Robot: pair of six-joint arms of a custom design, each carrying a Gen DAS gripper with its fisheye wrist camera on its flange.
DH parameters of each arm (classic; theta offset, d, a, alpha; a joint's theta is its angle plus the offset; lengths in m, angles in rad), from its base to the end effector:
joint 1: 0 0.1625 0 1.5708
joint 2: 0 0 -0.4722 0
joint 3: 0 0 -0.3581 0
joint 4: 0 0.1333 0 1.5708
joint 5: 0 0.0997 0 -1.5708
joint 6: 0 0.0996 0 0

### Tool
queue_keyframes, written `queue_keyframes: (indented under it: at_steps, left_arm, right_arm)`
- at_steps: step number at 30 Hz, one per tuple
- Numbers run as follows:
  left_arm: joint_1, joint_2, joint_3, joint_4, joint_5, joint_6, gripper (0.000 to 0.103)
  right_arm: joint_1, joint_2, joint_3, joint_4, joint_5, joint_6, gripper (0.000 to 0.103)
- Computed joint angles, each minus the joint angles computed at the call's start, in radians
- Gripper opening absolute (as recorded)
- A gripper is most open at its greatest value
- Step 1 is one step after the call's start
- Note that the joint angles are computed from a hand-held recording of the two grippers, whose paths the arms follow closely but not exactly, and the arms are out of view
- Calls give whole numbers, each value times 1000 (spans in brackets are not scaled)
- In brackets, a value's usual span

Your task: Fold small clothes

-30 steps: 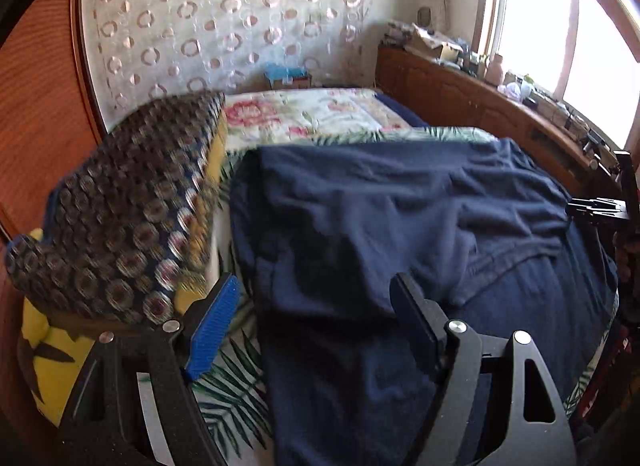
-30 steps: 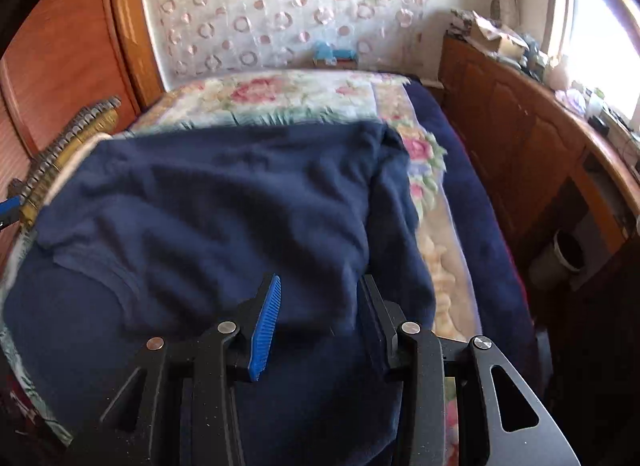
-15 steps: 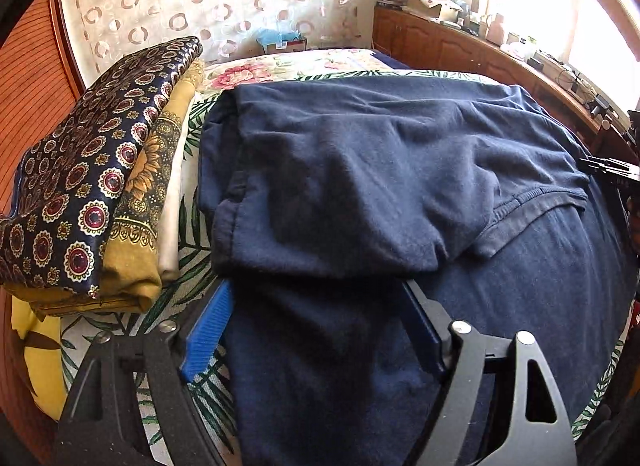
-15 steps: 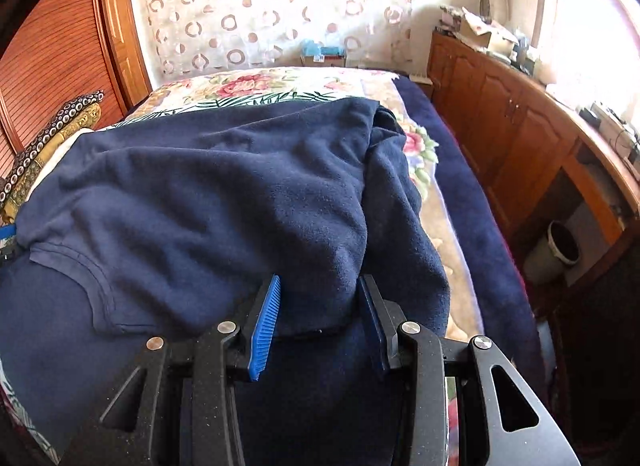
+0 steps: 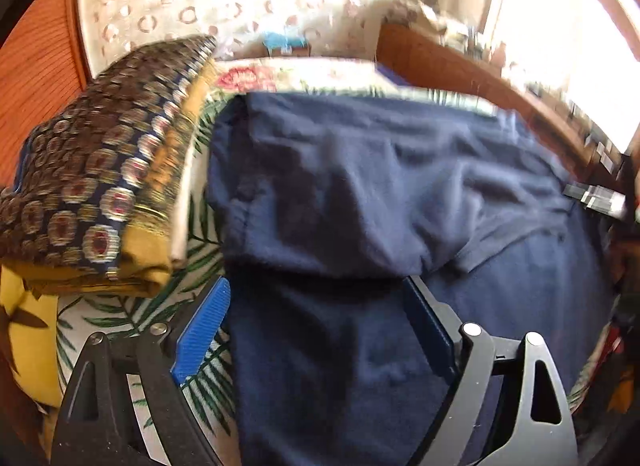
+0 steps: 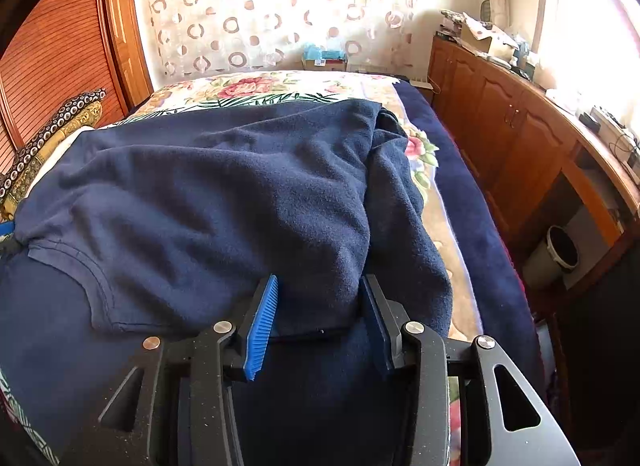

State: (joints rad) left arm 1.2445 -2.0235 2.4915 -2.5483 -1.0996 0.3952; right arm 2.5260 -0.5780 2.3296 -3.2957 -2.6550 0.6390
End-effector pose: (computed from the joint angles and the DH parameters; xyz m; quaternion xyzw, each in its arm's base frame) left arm 0.0911 -0.2878 0.3967 0.2771 0.9012 -0.2371 0.2342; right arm 0.3768 -0.2111 0.0190 0.1417 -0.8448 0.3610 0.3687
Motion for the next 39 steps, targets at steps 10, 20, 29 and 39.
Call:
queue_keyframes:
  at_steps: [10, 20, 29, 39]
  left_arm:
    - [-4, 13, -28, -53, 29, -41, 45]
    - [5, 75, 3, -126, 71, -22, 22]
    - [-43, 49, 20, -138, 70, -8, 2]
    - [-135, -52, 19, -92, 54, -57, 2]
  right_arm:
    - [4, -2, 1, 12, -3, 6, 44]
    - [5, -2, 1, 12, -3, 5, 44]
    - [5, -2, 2, 12, -4, 5, 45]
    - [6, -2, 1, 15, -4, 6, 45]
